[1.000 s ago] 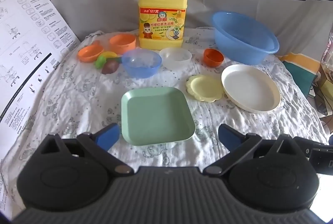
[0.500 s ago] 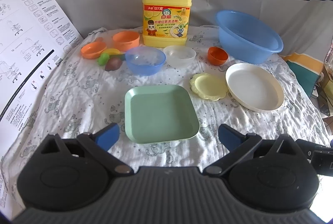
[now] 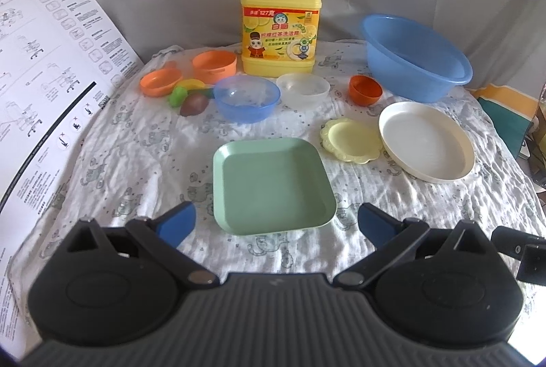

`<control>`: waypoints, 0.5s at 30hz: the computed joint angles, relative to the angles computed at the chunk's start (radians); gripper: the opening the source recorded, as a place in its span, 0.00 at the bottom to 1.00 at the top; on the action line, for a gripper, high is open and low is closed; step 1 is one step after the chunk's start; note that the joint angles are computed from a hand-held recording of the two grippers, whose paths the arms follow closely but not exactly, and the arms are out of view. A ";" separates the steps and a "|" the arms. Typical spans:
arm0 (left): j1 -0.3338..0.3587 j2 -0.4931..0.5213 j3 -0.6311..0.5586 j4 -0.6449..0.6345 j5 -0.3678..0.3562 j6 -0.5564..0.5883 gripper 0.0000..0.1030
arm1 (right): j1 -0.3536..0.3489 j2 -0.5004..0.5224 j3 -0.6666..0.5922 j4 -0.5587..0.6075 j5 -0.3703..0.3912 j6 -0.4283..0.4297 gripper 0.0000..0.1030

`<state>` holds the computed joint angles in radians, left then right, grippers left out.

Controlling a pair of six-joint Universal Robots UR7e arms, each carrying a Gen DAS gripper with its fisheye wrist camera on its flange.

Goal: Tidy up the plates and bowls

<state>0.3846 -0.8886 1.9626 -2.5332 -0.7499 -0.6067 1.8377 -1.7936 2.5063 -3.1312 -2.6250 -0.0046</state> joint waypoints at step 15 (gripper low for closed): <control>0.001 -0.002 0.006 -0.002 0.002 -0.001 1.00 | -0.003 0.008 -0.008 0.014 0.001 0.005 1.00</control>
<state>0.3857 -0.8905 1.9686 -2.5349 -0.7480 -0.6074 1.8347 -1.7858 2.4986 -3.1172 -2.6238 0.0006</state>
